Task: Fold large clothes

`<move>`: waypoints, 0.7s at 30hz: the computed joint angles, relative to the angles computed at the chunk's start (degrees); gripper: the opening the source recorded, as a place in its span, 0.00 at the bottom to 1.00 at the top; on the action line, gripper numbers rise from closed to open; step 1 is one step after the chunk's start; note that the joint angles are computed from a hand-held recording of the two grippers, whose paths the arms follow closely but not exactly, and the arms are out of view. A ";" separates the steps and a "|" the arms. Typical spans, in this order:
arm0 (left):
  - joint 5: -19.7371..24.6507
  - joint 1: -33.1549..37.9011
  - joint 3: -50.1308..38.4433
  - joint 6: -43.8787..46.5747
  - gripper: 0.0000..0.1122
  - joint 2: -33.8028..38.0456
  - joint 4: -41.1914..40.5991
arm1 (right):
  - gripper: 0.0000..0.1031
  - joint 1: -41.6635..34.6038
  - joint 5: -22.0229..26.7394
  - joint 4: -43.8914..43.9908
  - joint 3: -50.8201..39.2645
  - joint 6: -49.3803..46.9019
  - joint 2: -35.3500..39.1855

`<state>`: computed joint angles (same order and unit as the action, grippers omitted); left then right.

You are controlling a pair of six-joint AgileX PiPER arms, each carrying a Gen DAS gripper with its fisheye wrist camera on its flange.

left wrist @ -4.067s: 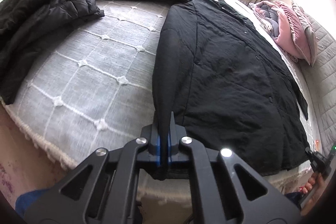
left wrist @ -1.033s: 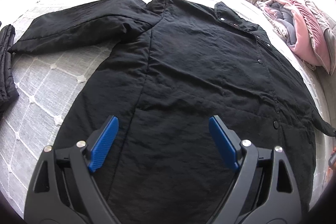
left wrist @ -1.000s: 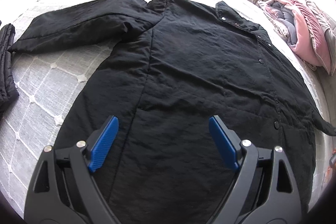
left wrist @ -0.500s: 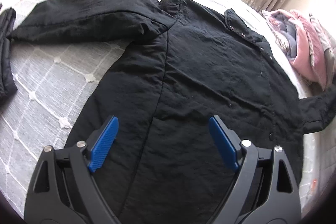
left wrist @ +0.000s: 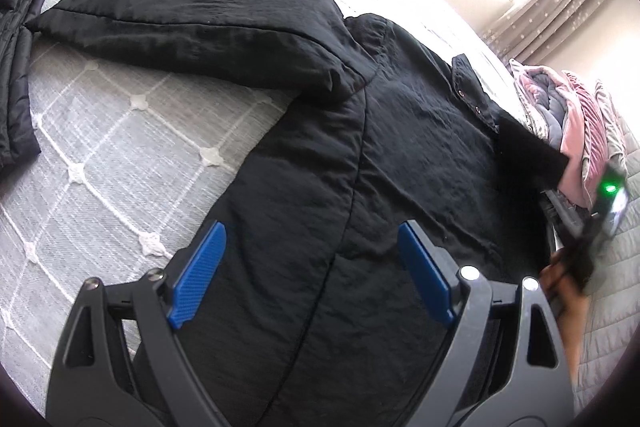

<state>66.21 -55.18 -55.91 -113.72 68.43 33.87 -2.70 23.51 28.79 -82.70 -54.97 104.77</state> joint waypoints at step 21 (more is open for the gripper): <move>0.61 0.28 -1.09 1.67 0.79 0.72 -0.90 | 0.37 -6.45 21.77 9.06 2.56 -12.32 -0.30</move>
<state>66.82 -54.90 -56.99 -112.05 69.14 32.97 -9.15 45.28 37.85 -80.14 -67.29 104.47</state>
